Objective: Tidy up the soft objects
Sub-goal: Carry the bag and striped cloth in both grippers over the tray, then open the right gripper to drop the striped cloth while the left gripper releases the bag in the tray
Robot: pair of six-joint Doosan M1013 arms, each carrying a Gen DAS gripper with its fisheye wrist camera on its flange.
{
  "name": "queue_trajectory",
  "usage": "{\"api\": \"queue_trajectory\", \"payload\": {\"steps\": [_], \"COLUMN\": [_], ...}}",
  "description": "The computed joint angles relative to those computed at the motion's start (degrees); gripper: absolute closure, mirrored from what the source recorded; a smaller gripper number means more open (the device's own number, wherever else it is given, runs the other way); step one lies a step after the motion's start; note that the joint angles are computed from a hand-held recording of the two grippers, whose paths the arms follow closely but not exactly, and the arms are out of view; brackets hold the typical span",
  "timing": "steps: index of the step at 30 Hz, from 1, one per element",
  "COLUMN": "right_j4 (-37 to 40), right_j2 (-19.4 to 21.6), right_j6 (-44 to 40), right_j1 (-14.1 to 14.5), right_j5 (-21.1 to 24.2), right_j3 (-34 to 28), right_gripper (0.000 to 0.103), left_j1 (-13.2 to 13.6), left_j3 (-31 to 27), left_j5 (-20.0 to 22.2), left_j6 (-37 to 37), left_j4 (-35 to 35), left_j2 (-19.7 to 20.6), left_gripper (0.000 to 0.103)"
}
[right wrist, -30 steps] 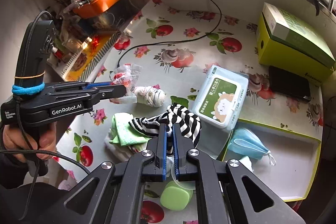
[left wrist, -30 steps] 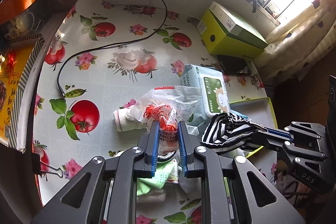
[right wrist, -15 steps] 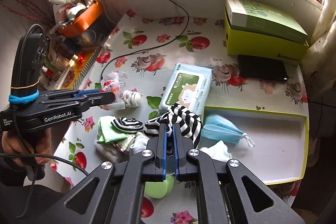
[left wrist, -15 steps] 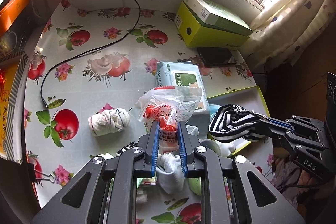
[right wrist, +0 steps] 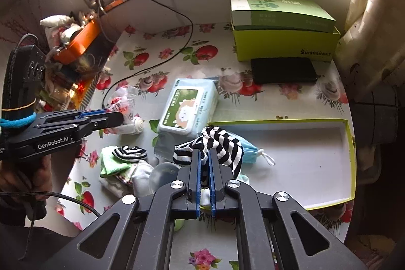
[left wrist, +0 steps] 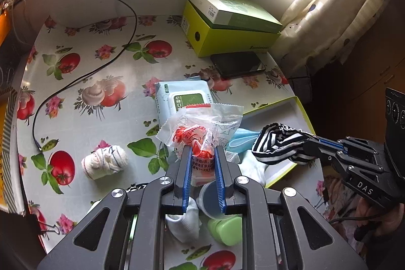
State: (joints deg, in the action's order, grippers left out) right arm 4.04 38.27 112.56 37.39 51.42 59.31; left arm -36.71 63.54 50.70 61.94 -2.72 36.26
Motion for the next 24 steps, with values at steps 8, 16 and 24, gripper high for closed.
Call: {"api": "queue_trajectory", "payload": {"steps": [8, 16, 24], "right_j4": [-3.15, -3.94, -2.07], "right_j2": [-2.52, -3.32, -0.42], "right_j6": [6.20, 10.07, 8.26], "right_j1": [-1.72, -3.31, -4.53], "right_j5": [-2.38, -4.15, -4.03], "right_j3": [5.28, 8.33, 5.89], "right_gripper": [0.097, 0.097, 0.097], "left_j1": [-0.92, -1.62, -1.88], "left_j3": [-4.44, -7.69, -9.70], "left_j5": [2.44, 4.90, 7.01], "left_j6": [3.96, 6.23, 7.21], "left_j4": [-1.82, -2.51, -2.99], "left_j2": [2.65, 4.76, 6.22], "left_gripper": [0.085, 0.085, 0.085]}}
